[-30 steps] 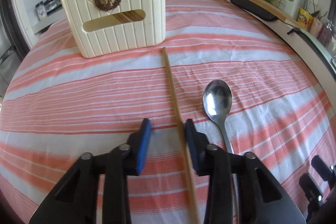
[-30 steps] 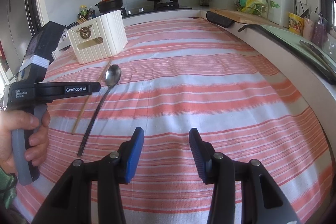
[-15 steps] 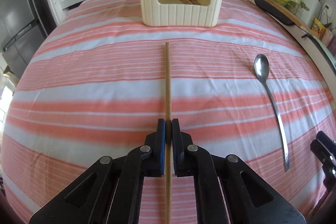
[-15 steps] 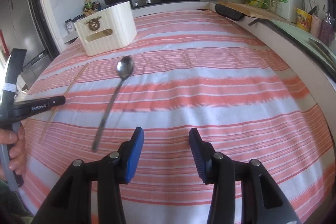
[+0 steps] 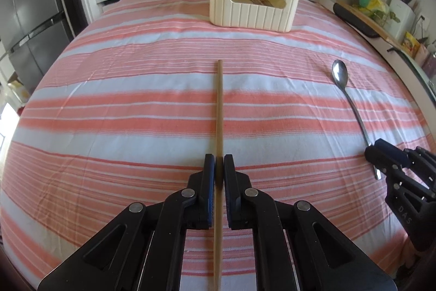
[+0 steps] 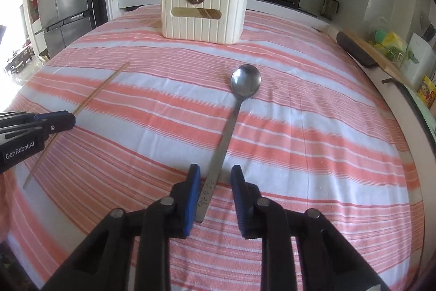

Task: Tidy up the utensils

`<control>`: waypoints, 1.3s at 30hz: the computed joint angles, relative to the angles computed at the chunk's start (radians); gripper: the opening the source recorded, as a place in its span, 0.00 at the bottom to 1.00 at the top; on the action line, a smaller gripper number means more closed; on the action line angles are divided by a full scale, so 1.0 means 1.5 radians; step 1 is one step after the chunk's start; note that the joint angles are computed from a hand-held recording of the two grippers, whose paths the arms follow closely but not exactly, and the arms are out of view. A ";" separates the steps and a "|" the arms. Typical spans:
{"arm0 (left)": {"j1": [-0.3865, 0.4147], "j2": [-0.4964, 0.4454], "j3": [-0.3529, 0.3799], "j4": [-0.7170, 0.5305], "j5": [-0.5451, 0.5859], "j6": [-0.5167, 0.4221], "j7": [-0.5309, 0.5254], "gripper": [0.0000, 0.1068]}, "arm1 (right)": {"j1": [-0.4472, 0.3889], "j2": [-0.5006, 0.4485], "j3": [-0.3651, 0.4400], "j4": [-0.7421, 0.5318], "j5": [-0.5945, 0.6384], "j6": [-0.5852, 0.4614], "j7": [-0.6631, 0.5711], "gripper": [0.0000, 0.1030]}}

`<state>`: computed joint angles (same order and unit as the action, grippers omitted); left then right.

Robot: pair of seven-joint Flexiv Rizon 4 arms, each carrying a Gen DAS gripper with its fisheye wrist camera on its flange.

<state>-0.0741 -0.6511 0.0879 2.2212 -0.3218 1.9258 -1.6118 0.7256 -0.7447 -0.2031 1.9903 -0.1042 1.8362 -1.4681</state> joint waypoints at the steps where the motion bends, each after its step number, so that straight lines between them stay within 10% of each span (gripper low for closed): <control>1: 0.009 0.002 -0.008 0.003 0.006 0.002 -0.001 0.08 | 0.012 0.001 -0.014 0.002 0.008 -0.004 0.005 0.12; 11: 0.132 0.044 -0.090 0.065 0.095 0.019 -0.048 0.59 | 0.027 0.052 -0.042 0.078 0.032 -0.015 0.029 0.11; 14: 0.144 0.054 -0.089 0.075 0.118 0.034 -0.054 0.68 | -0.014 0.063 -0.005 0.083 0.025 -0.010 0.035 0.39; 24: 0.226 0.066 -0.141 0.052 0.185 -0.038 -0.010 0.72 | -0.174 0.068 0.147 0.018 -0.059 -0.071 0.054 0.49; 33: 0.316 0.051 -0.223 0.022 0.177 -0.083 -0.001 0.72 | -0.204 0.038 0.192 -0.059 -0.123 -0.126 0.052 0.49; 39: 0.252 0.028 -0.167 -0.039 0.138 -0.137 0.031 0.72 | -0.225 -0.003 0.216 -0.125 -0.135 -0.192 0.061 0.49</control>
